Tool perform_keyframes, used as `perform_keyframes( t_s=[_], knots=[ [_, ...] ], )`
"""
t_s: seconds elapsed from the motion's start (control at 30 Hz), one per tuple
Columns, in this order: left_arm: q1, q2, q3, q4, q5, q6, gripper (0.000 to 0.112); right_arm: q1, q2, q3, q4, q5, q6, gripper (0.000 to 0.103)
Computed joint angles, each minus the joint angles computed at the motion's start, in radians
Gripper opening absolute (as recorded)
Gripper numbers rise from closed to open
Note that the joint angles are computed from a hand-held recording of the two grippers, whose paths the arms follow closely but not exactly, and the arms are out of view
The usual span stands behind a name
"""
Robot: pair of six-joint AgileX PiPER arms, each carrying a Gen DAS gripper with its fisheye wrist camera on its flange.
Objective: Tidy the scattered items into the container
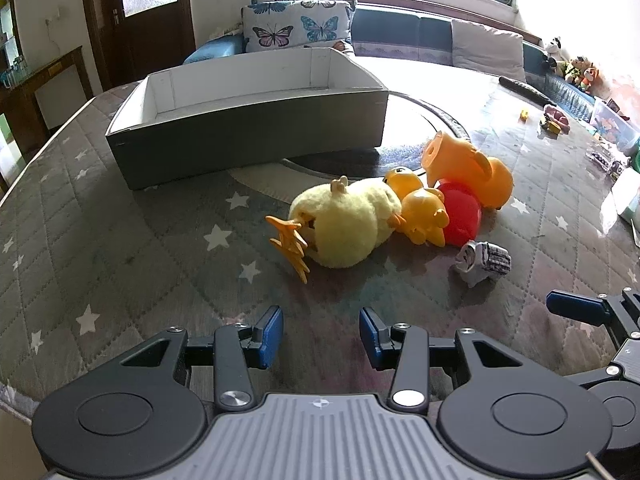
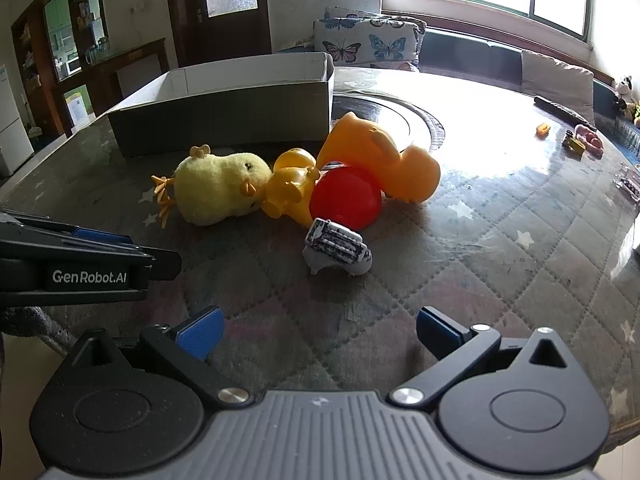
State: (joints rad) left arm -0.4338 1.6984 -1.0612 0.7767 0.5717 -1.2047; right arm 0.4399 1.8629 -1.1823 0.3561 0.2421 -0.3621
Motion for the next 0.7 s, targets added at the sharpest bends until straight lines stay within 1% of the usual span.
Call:
perform_keyframes(
  t_s=[0.7],
  knots=[
    [0.066, 0.048, -0.104, -0.132, 0.018, 0.179, 0.045, -0.004, 0.063, -0.144, -0.032, 0.083, 0.02, 0.103]
  ],
)
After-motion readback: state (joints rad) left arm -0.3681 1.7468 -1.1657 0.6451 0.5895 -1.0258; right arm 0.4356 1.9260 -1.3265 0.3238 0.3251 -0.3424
